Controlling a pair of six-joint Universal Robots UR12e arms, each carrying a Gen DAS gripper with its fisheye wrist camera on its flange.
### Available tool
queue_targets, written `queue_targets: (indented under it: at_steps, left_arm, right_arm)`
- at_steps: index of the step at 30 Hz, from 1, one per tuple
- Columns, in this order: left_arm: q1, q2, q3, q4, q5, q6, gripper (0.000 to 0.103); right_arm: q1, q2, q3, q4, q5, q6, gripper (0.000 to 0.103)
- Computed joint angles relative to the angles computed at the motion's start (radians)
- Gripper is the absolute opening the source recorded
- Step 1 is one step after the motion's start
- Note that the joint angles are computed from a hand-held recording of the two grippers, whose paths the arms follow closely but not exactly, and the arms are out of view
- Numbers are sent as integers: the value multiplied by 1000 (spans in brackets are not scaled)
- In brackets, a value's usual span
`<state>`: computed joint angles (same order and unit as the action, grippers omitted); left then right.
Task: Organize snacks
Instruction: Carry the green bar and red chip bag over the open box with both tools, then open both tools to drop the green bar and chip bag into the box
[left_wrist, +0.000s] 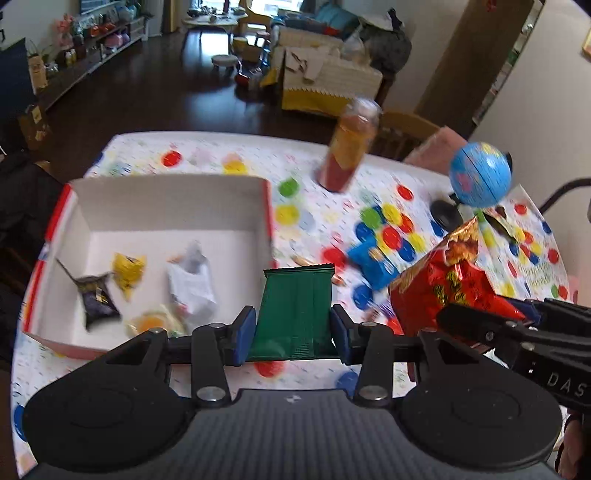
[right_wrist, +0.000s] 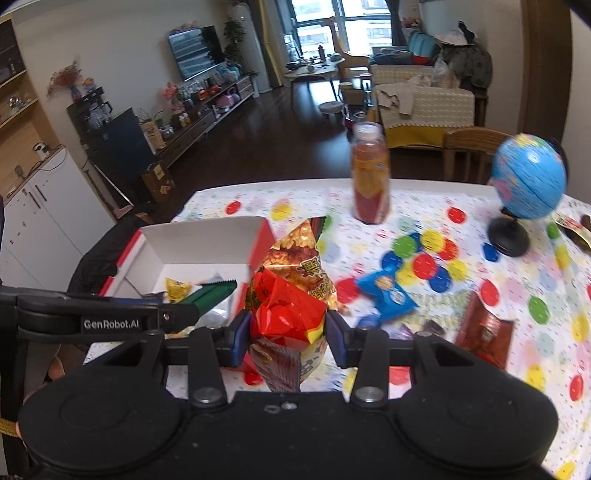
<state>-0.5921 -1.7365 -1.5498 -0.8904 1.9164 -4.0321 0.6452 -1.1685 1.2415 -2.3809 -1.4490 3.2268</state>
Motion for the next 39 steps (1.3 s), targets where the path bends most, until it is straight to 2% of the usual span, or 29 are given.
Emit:
queue_targets:
  at_steps: [15,22,31,39]
  left_arm:
    - [98,115,-137,31,15,63,43]
    - [163,147,-191,22,-3,84,43]
    - [235,144,-229,10,-40,114,43]
    - [253,111,-231,13,-64,162,43]
  right_arm:
    - [81,144,-199,77,-6,9,41]
    - [114,227,-314,156,-58,9,41]
    - [134,329,-448,275,-160,30,41]
    - [145,381,-511,356,-210,22,41]
